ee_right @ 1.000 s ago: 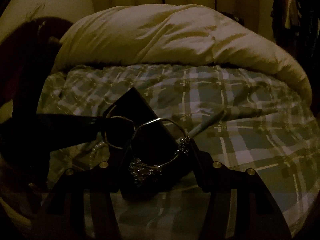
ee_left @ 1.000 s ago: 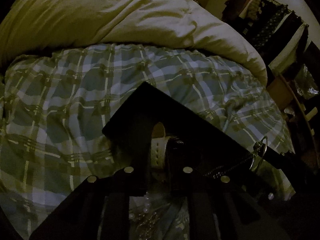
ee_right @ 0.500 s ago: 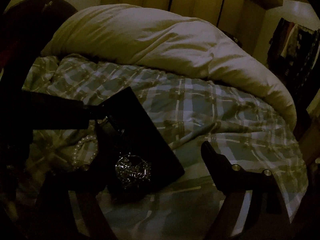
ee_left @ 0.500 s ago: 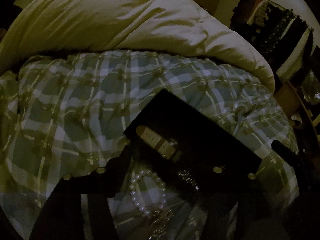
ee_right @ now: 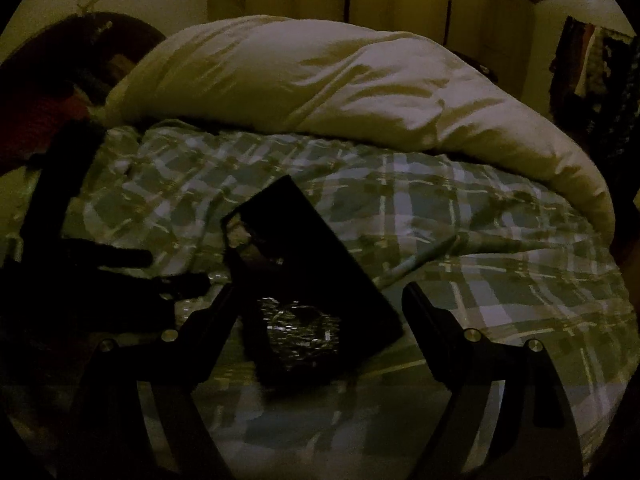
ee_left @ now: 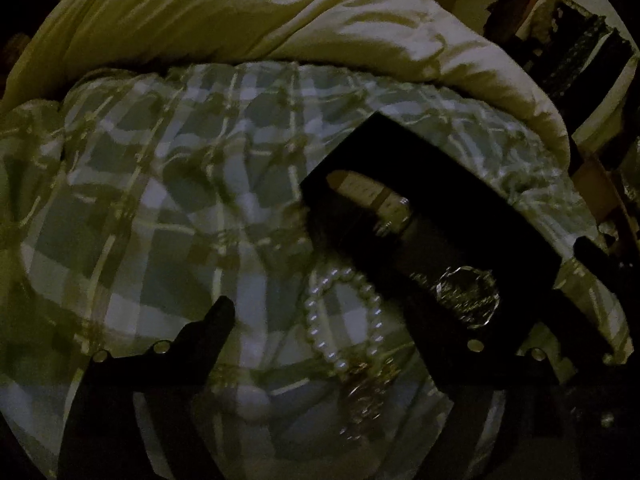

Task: Organize jewelry
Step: 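Open the left gripper and move it toward the pearl bracelet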

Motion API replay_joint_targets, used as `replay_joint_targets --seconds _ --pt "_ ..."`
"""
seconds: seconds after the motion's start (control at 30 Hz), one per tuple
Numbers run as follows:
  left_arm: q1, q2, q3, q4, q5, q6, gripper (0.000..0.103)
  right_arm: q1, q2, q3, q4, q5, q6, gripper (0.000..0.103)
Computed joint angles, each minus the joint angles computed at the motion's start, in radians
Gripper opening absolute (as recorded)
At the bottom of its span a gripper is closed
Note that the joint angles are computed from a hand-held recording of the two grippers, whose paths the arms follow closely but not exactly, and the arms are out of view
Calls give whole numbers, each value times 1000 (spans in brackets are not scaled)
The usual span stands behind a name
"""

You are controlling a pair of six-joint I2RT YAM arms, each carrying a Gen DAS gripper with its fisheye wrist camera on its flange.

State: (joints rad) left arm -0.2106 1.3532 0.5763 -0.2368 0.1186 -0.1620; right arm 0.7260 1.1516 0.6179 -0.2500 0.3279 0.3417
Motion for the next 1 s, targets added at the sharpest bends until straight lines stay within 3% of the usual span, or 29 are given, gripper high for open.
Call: replay_joint_targets --seconds 0.3,0.7,0.9,1.0 --pt "89 -50 -52 -16 -5 59 87 59 -4 -12 31 -95 47 83" --pt "189 -89 -84 -3 40 111 87 223 86 -12 73 -135 73 83" --pt "221 -85 -88 12 88 127 81 266 180 3 116 -153 70 83" --pt "242 -85 -92 15 126 131 73 246 226 8 154 -207 95 83"
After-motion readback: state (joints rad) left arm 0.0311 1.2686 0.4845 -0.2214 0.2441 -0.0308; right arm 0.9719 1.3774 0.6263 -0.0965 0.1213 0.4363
